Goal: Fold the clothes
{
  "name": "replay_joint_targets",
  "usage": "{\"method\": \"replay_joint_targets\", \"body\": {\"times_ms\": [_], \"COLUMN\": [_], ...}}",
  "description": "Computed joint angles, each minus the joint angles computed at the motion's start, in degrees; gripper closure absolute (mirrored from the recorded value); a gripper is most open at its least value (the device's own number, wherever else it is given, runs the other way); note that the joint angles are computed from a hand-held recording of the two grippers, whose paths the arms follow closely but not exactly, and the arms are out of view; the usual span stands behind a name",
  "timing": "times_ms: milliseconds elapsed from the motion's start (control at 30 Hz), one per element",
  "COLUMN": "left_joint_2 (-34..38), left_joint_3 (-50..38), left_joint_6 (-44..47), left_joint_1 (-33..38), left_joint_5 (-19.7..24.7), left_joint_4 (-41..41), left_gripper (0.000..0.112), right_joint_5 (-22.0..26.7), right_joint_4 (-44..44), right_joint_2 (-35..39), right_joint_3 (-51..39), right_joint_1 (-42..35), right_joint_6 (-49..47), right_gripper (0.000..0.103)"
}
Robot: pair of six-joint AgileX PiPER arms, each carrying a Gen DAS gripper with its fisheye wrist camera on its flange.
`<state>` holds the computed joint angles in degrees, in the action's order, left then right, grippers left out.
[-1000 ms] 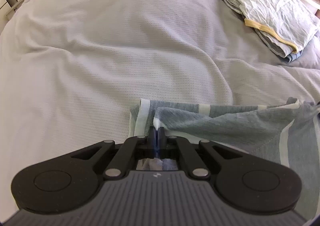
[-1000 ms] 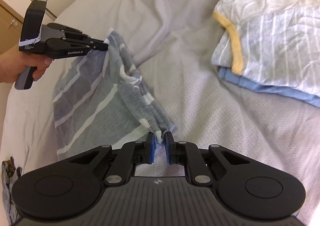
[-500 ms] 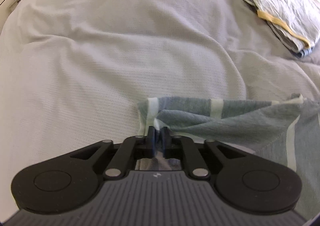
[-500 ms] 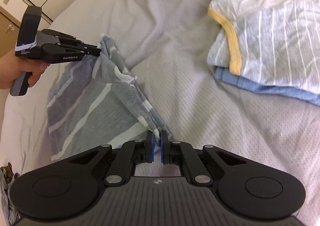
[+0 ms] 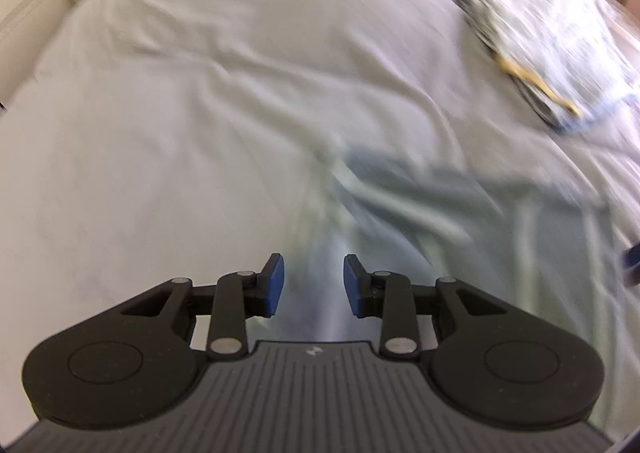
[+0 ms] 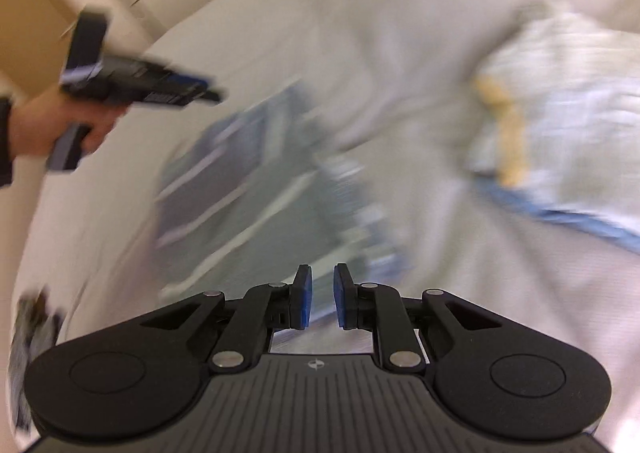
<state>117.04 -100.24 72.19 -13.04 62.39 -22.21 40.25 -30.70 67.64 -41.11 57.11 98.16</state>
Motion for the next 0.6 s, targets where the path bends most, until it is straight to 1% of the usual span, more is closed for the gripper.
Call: {"method": "replay_joint_targets", "body": {"times_ms": [67,100,200,233,267,300,367,400,433,467,567,600], "left_joint_2": [-2.73,-3.36,-4.61,-4.11,-4.2,-4.43,-5.93,-6.68,-7.78,-8.95,-11.84,-11.91], "left_joint_3": [7.27,9.87,16.66,16.24,16.0,15.93,16.26,16.39,17.35,18.68,22.97,23.89], "left_joint_6": [2.72,3.75,6.42,6.08,5.33,4.53,5.06,5.35,6.09,6.78,9.31,10.38], "left_joint_1": [1.07,1.67,3.51,4.65,5.27,5.79,7.42,8.28,9.3,10.12,12.1,12.22], "left_joint_5": [-3.16,-5.15,-10.73,-10.63,-10.95,-11.52,-10.43,-9.75,-9.08,-8.6,-8.04,-8.72], "left_joint_4": [1.7,2.56,5.36,4.58,4.21,3.93,1.64,0.47,-0.85,-1.76,-3.75,-4.12], "left_gripper": [0.084,0.084,0.083,0.083,0.083,0.085,0.086,0.086,0.086,0.086,0.086,0.086], "right_joint_5": [-6.98,-9.15,-13.23,-13.18,-12.19,-10.86,-6.71,-4.07,-1.35,0.28,0.05,-0.15], "right_joint_4": [3.18,4.17,6.93,7.3,6.94,6.48,4.4,3.19,2.13,1.44,-0.15,-0.62], "right_joint_2": [5.94,8.57,14.32,15.25,15.72,15.7,14.03,12.73,11.51,10.93,14.32,15.66], "right_joint_3": [-2.16,-3.4,-5.91,-6.24,-6.41,-6.37,-6.29,-6.65,-7.1,-7.96,-12.74,-14.46], "right_joint_1": [-1.69,-1.95,-2.13,-1.79,-1.1,-0.4,1.85,3.56,5.32,6.75,8.14,8.44], "right_joint_6": [-6.75,-9.2,-13.82,-14.18,-13.71,-12.86,-8.69,-6.31,-4.08,-2.61,-2.61,-2.89], "right_gripper": [0.085,0.085,0.085,0.085,0.089,0.095,0.094,0.09,0.09,0.09,0.09,0.09]}}
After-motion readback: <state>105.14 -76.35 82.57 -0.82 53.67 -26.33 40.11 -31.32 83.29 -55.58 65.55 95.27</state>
